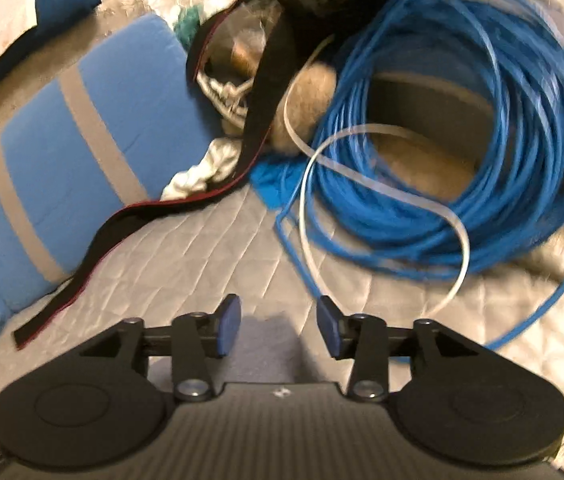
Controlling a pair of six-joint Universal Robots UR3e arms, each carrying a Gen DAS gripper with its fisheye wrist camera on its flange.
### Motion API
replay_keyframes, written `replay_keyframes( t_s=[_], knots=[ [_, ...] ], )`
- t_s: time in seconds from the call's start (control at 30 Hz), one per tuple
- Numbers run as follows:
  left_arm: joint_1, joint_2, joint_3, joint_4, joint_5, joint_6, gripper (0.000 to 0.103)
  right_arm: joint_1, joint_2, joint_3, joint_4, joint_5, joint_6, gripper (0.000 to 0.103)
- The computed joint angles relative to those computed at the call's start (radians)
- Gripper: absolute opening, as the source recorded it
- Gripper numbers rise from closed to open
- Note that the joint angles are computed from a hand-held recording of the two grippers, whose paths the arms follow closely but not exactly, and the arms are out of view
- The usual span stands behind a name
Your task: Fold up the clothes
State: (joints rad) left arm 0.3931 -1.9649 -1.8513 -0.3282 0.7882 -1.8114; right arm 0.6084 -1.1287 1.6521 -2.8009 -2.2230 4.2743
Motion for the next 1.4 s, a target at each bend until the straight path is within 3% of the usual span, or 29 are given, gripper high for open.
replay_keyframes(
  t_s=[0.13,0.23,0.37,0.5,0.57,0.7,0.83,1.0,1.23,1.4],
  knots=[
    [-0.009,-0.002,0.004,0.004,0.015,-0.014,0.015,0.001,0.003,-0.025,0.050,0.018,-0.061,0.065],
    [-0.013,0.000,-0.001,0.020,0.022,-0.029,0.016,-0.006,0.042,-0.122,0.201,0.055,-0.123,0.066],
    [-0.014,0.001,0.006,0.014,0.022,-0.059,0.016,0.007,0.104,-0.252,0.415,-0.018,-0.133,0.067],
    [-0.014,0.000,0.016,0.041,0.031,-0.140,0.022,0.033,0.102,-0.289,0.546,-0.125,-0.025,0.067],
    [-0.004,0.006,0.037,0.020,0.023,-0.198,0.028,0.052,0.087,-0.260,0.504,-0.159,-0.014,0.070],
    [0.054,0.052,0.080,-0.100,-0.052,-0.255,0.052,0.083,0.097,-0.236,0.338,-0.174,-0.096,0.086],
    [0.142,0.142,0.055,-0.151,-0.133,-0.298,0.054,0.112,0.164,-0.310,0.220,-0.152,-0.252,0.101],
    [0.297,0.271,0.045,-0.363,-0.271,-0.288,0.065,0.142,0.302,-0.520,0.162,-0.109,-0.449,0.103],
    [0.514,0.370,0.329,-1.017,-0.275,-0.030,0.071,0.178,0.473,-0.788,0.107,-0.018,-0.691,0.103],
    [0.664,0.340,0.541,-1.289,-0.270,0.116,0.073,0.217,0.612,-1.019,0.097,0.009,-0.830,0.103]
  ],
)
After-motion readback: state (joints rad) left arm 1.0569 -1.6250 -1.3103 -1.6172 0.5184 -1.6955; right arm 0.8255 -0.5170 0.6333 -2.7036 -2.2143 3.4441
